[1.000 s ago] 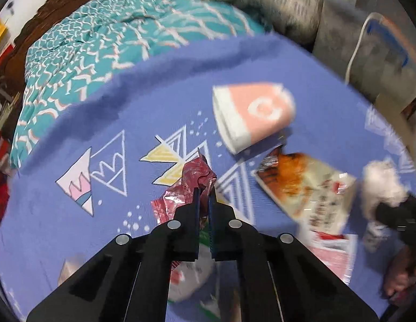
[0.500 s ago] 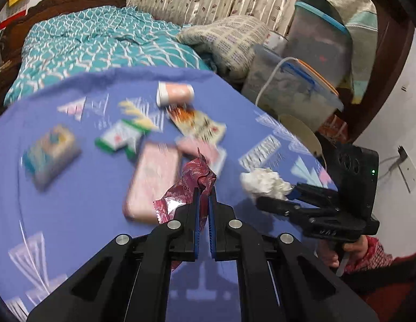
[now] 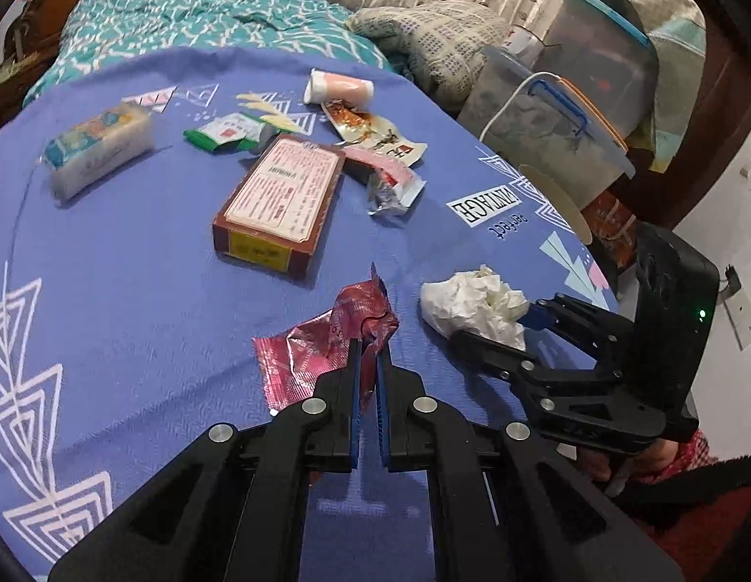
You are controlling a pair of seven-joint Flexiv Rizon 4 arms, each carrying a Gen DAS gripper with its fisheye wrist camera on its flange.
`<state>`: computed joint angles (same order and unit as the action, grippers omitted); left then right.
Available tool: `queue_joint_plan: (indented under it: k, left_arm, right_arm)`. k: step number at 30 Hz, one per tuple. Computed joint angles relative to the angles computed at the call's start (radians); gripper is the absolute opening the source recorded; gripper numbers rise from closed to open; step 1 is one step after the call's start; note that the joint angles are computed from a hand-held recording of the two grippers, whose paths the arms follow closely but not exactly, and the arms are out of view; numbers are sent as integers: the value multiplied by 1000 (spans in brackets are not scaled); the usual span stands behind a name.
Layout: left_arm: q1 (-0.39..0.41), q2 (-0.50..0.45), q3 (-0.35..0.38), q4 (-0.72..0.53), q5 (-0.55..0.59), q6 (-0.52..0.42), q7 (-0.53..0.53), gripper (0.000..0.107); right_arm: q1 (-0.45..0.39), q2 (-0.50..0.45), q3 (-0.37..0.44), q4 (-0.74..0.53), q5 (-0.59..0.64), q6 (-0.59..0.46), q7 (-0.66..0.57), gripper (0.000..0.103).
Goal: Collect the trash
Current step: 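Carry the tissue and red wrapper to the beige wastebasket and open both grippers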
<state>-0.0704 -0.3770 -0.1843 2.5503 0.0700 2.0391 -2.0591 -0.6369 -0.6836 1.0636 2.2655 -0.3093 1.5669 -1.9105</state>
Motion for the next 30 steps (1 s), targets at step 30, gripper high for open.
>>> queue_joint_plan:
  k: [30]
  left_arm:
    - [-46, -628, -402, -1303, -50, -807, 516, 5]
  right_arm:
    - [-45, -212, -299, -629, 73, -131, 211, 49]
